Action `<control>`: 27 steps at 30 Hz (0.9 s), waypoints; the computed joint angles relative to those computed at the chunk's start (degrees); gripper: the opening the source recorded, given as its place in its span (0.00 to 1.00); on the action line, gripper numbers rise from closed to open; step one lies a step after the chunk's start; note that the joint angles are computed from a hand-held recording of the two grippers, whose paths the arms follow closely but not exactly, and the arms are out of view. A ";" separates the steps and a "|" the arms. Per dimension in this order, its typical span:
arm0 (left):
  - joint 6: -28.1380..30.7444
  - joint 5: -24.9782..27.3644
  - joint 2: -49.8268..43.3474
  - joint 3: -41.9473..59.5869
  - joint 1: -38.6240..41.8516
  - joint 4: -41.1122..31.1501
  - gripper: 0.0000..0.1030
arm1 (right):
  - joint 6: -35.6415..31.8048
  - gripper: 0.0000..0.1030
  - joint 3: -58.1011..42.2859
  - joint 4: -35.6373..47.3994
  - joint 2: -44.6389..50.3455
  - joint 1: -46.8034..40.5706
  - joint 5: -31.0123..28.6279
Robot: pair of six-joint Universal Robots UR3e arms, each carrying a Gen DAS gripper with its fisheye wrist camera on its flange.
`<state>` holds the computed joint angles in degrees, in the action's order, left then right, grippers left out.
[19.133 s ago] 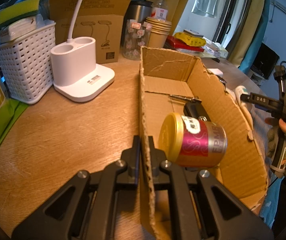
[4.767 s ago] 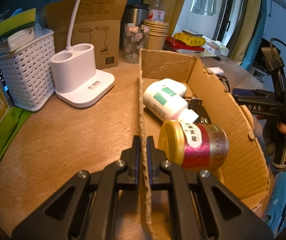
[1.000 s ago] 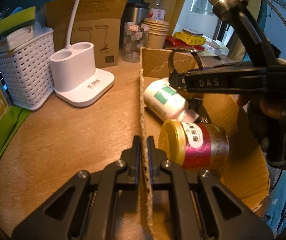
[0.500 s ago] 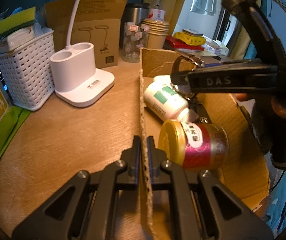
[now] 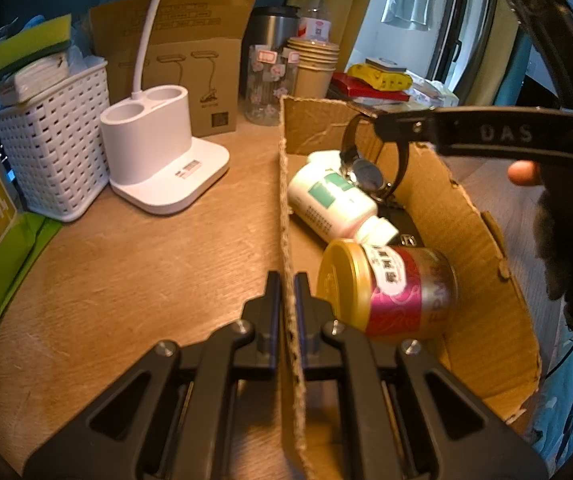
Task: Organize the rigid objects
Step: 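Move the right gripper to the white charger and grasp it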
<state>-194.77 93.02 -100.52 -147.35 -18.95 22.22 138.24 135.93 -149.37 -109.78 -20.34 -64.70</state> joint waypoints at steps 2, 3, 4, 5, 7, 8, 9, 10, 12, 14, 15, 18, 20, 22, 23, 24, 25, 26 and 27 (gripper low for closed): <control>-0.01 0.12 0.04 0.02 -0.11 -0.04 0.07 | -0.33 0.69 0.28 1.51 -1.99 -1.44 1.10; -0.01 0.12 0.04 0.02 -0.11 -0.04 0.07 | -0.71 0.69 0.49 2.54 -3.36 -2.50 1.96; -0.07 0.13 0.10 0.03 -0.14 -0.14 0.07 | -1.14 0.69 0.62 3.45 -4.46 -3.42 2.67; -0.03 0.20 0.09 0.05 -0.17 -0.09 0.07 | -1.54 0.69 0.68 4.25 -5.36 -4.24 3.22; -0.05 0.26 0.13 0.03 -0.22 -0.11 0.07 | -2.45 0.69 0.89 5.80 -7.25 -6.19 4.51; -0.16 0.30 0.14 0.05 -0.31 -0.16 0.07 | -2.98 0.69 1.11 6.43 -8.09 -7.20 5.22; -0.18 0.33 0.16 0.04 -0.36 -0.16 0.07 | -3.74 0.69 1.29 7.38 -9.13 -8.64 6.16; -0.17 0.37 0.18 0.05 -0.38 -0.16 0.07 | -4.20 0.69 1.38 7.97 -9.76 -9.73 6.83; -0.25 0.59 0.28 -0.08 -0.55 0.06 0.07 | -5.46 0.69 1.33 10.02 -11.28 -12.59 8.57; -0.35 1.24 0.50 -0.06 -1.08 -0.03 0.07 | -6.32 0.69 1.05 11.07 -11.70 -14.62 9.68; -0.40 1.56 0.58 0.00 -1.34 -0.12 0.07 | -6.96 0.69 0.97 11.66 -12.03 -15.92 10.29; -0.59 1.87 0.68 0.23 -1.65 -0.52 0.07 | -8.67 0.69 0.62 13.01 -12.30 -18.81 11.49; -0.54 1.41 0.91 0.11 -1.28 -0.73 0.07 | -9.63 0.69 0.62 13.20 -12.12 -20.54 12.11; -0.49 1.40 0.91 0.13 -1.24 -0.74 0.07 | -10.38 0.69 0.51 12.98 -11.25 -22.02 12.53; -0.48 1.44 0.93 0.11 -1.25 -0.72 0.07 | -10.47 0.69 0.61 12.09 -10.43 -22.45 12.51; -0.48 1.48 0.90 0.15 -1.27 -0.75 0.07 | -10.57 0.69 0.69 10.99 -9.40 -22.71 12.34; -0.43 1.63 0.86 0.19 -1.33 -0.74 0.07 | -10.54 0.69 0.70 9.68 -8.15 -22.64 11.94; -0.42 2.10 0.78 0.42 -1.62 -0.93 0.07 | -10.48 0.69 0.70 8.60 -7.15 -22.59 11.64; -0.42 2.63 0.69 0.71 -1.97 -1.18 0.07 | -10.32 0.69 0.60 7.15 -5.63 -22.44 11.29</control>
<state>-195.19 95.65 -99.83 -146.63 -20.92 21.03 127.92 136.53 -142.22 -115.40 -42.78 -53.41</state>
